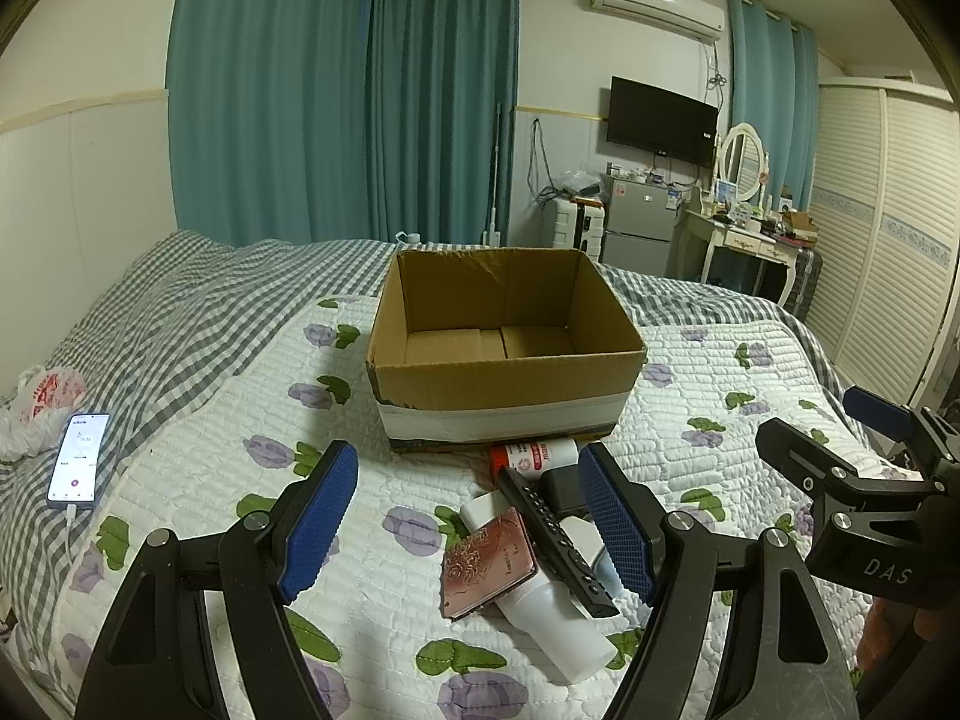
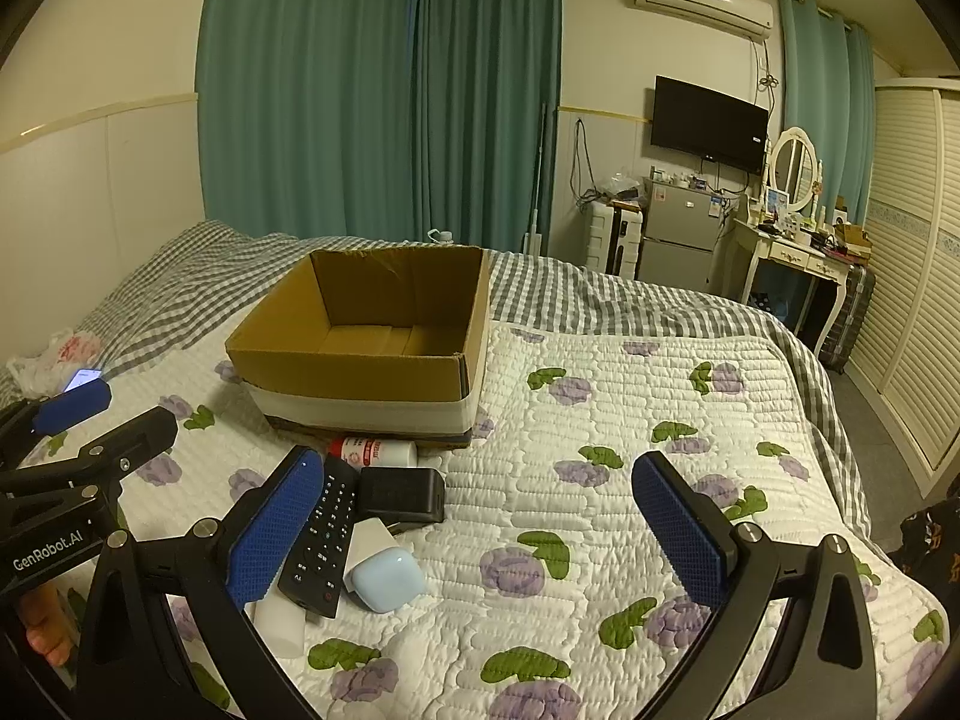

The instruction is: Organize rigid objects

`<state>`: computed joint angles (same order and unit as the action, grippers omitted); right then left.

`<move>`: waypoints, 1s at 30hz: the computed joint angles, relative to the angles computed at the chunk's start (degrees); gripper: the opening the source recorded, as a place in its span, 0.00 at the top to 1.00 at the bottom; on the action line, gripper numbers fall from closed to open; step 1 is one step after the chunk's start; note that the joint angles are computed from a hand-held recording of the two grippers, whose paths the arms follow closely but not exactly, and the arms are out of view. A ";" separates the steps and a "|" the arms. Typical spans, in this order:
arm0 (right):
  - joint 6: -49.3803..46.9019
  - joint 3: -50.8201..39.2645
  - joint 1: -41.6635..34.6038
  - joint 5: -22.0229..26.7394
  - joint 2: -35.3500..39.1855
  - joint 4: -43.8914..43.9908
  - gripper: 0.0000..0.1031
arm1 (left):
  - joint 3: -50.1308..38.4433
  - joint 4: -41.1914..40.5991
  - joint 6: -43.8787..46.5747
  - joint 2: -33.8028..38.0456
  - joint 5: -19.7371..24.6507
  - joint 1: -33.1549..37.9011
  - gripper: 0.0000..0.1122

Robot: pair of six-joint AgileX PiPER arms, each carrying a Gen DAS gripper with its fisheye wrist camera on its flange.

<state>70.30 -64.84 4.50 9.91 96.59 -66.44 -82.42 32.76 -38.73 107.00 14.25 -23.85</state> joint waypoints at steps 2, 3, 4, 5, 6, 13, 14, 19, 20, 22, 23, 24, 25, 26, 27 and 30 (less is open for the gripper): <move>2.64 0.65 -0.28 -0.61 -0.02 -2.51 0.00 | 0.49 1.41 -1.59 0.02 -0.41 -0.01 0.30; 3.52 0.87 -0.31 -0.75 -0.08 -3.36 0.00 | 0.50 1.64 -1.77 0.05 -0.44 0.00 0.30; 3.41 0.97 -0.39 -0.88 -0.12 -3.28 0.00 | 0.51 1.62 -1.82 0.11 -0.55 0.07 0.30; 2.76 0.91 -0.40 -0.87 -0.10 -2.63 0.00 | 0.54 1.37 -1.67 0.18 -0.69 0.14 0.30; 2.78 0.97 -0.41 -0.88 -0.13 -2.65 0.00 | 0.66 2.00 -2.37 0.13 -0.73 0.09 0.30; 1.60 0.83 -0.28 -0.73 -0.09 -1.46 0.00 | 0.62 1.30 -1.63 0.15 -0.73 0.18 0.30; 1.56 0.82 -0.28 -0.72 -0.09 -1.42 0.00 | 0.71 1.35 -1.67 0.11 -0.75 0.17 0.30; -0.48 0.69 -0.19 -0.70 -0.10 0.59 0.00 | 1.17 2.15 -2.47 0.05 -1.10 0.09 0.30; -0.70 0.85 -0.24 -0.89 -0.18 0.77 0.00 | 1.33 2.47 -2.77 0.00 -1.17 0.02 0.30; -4.78 0.35 -0.30 -1.04 -0.11 4.79 0.00 | 1.74 4.18 -4.50 -0.15 -1.24 -0.24 0.30; -5.14 0.44 -0.31 -1.13 -0.23 5.18 0.00 | 1.71 4.97 -5.26 -0.14 -1.09 -0.35 0.30; -5.60 0.54 -0.36 -1.25 -0.35 5.66 0.00 | 1.93 7.24 -7.53 -0.26 -0.96 -0.56 0.30; -5.71 0.64 -0.38 -1.28 -0.48 5.77 0.00 | 1.85 7.22 -7.50 -0.28 -0.91 -0.57 0.30; -6.18 0.59 -0.38 -1.26 -0.47 6.21 0.00 | 2.14 8.02 -8.37 -0.49 -0.97 -0.68 0.30; -6.22 0.67 -0.38 -1.28 -0.56 6.24 0.00 | 2.07 7.78 -8.22 -0.52 -0.94 -0.67 0.30; -6.31 0.80 -0.39 -1.31 -0.81 6.21 0.00 | 1.72 6.15 -6.60 -0.68 -0.80 -0.55 0.30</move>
<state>63.99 -64.04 4.10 8.60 95.78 -60.24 -80.70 38.91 -45.33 106.32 13.45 -24.40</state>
